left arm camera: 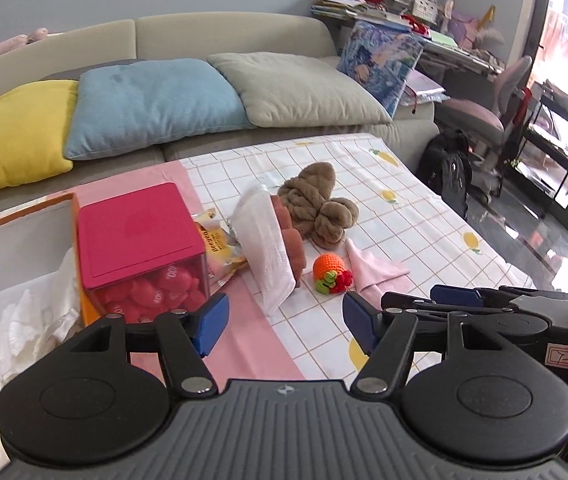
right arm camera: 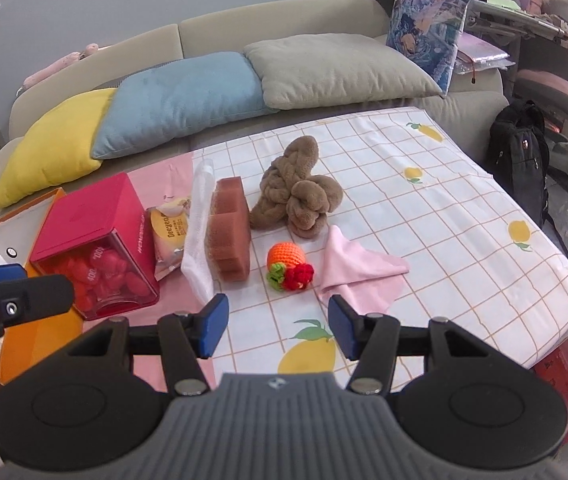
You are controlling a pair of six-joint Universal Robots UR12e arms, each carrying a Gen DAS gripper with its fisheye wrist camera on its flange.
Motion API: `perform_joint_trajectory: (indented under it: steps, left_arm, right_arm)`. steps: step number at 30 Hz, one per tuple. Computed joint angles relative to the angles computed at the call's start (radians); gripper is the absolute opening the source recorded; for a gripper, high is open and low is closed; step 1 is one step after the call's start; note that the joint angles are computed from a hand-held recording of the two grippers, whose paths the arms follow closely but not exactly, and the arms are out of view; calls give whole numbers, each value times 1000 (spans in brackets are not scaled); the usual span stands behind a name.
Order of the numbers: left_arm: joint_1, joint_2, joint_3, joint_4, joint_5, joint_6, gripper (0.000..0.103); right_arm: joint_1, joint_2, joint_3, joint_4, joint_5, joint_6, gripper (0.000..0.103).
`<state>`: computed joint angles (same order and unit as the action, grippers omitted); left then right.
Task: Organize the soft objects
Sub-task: 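Move both tools back toward the remaining items on the table, then grasp the brown sponge with the left tool while the right grasps the brown plush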
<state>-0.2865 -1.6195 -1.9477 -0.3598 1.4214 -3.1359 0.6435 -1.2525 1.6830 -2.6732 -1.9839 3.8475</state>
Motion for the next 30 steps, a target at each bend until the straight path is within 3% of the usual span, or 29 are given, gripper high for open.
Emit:
perform_joint_trajectory:
  steps: [6,13,16,20,23,30]
  left_arm:
    - [-2,-57,63,-68,-28,42,76]
    - [-23,-145,156,-141,25,81,76]
    - [-26,-173,183,-152,33,79,69]
    - [-20,-197,200,-124,-52,130,54]
    - [-23,-222,224,-126,-97,155,54]
    - [-37,-290,280,-134,-5,85,64]
  right_arm:
    - [-26,11,3,0,34,-4,55]
    - [-53,29,-2,-5,65,-19,55]
    - [-60,35,-7,1,55,-30,55]
    - [-74,41,-8,24,50,-23,55]
    - [-87,41,-6,43,60,-3,54]
    - [-98,45,0,41,81,3,54]
